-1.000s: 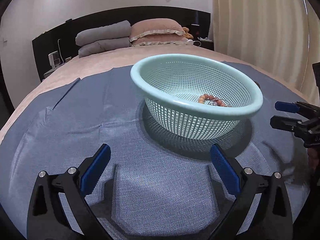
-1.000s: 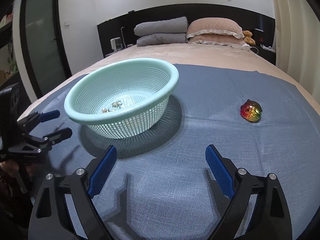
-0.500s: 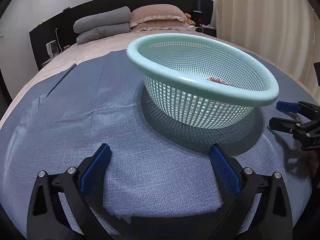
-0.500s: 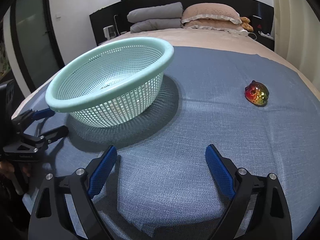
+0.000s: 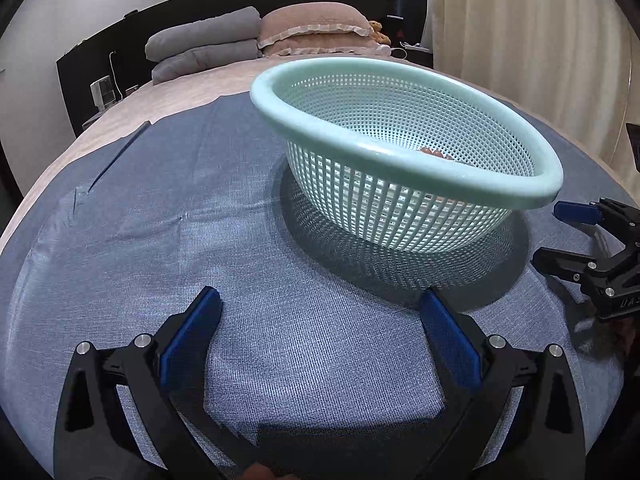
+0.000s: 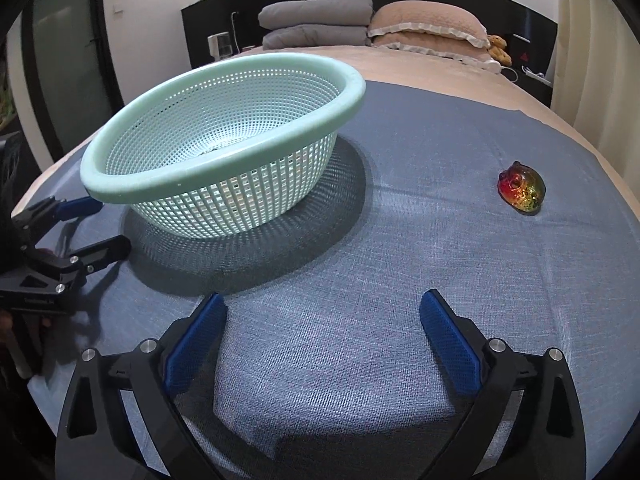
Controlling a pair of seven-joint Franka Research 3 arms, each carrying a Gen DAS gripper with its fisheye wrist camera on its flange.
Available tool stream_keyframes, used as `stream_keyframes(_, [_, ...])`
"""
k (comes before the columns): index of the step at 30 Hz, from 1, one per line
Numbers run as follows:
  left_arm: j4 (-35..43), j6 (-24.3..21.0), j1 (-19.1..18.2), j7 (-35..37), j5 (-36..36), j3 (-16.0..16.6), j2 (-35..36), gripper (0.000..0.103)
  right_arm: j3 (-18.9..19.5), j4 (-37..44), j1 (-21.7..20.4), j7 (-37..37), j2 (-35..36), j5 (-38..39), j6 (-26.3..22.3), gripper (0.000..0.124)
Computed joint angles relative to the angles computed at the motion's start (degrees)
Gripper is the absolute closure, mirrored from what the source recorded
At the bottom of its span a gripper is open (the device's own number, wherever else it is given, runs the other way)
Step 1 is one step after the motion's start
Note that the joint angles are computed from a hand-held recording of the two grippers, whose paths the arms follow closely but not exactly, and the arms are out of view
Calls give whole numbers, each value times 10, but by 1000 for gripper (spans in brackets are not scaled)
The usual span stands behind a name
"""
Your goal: Organize jewelry
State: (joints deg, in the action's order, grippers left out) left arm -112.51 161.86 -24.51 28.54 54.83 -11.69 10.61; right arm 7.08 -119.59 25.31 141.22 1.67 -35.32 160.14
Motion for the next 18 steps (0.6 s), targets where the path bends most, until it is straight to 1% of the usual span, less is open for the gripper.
stream_keyframes(18, [5, -8, -4, -1, 2, -1, 2, 6, -4, 11, 4, -9, 7, 5, -7, 29])
